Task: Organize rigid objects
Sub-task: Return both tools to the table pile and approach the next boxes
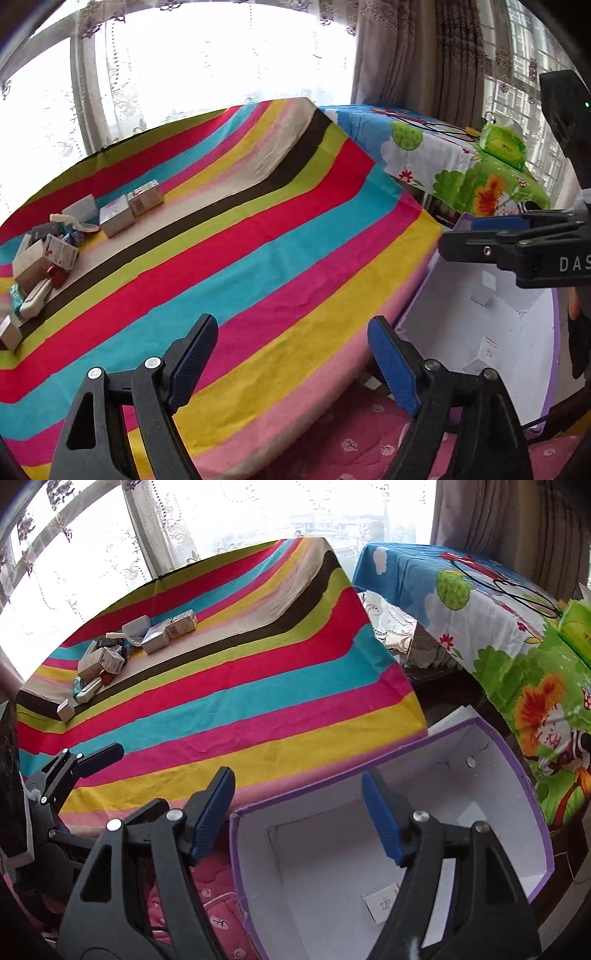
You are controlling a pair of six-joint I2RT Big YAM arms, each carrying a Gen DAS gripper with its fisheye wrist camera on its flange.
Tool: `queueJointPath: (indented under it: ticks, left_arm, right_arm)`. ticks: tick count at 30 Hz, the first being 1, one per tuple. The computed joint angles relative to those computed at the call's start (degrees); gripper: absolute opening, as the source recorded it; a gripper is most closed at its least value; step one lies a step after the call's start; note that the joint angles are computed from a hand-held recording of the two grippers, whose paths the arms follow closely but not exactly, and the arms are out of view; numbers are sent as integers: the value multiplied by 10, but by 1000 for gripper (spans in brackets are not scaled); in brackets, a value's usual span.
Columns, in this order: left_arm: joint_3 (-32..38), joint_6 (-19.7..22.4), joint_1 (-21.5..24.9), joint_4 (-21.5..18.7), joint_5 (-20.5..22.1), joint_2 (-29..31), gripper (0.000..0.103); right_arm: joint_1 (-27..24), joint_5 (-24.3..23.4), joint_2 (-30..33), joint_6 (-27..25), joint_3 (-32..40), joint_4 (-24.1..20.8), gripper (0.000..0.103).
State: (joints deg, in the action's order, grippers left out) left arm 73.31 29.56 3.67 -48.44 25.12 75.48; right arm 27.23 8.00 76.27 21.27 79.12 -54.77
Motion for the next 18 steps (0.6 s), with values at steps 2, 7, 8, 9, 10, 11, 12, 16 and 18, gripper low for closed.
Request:
queueJointPath:
  ticks: [2, 7, 8, 9, 10, 11, 12, 16, 18]
  left_arm:
    - [22, -29, 45, 12, -17, 30, 86]
    - [110, -97, 143, 20, -35, 127, 86]
    - [137, -111, 159, 9, -34, 151, 86]
    - [159, -128, 175, 5, -42, 172, 86]
    - [179, -148, 187, 9, -55, 190, 86]
    - [195, -169, 197, 20, -77, 206, 86]
    - [211, -187, 205, 32, -97, 222, 86]
    - [304, -198, 228, 44, -173, 306, 86]
    - [357, -174, 232, 33, -203, 346, 86]
  right_arm:
    - [22, -33, 53, -12, 51, -6, 76]
    - [73, -53, 206, -41, 218, -52, 81]
    - [80, -55, 236, -44, 253, -64, 82]
    - [87, -57, 269, -46, 294, -79, 82]
    - [93, -59, 300, -48, 331, -90, 82]
    - [98, -61, 328, -53, 365, -97, 82]
    - [104, -61, 356, -60, 399, -105, 82]
    - [122, -57, 463, -92, 538, -157, 82]
    - [127, -55, 502, -96, 592, -183, 82]
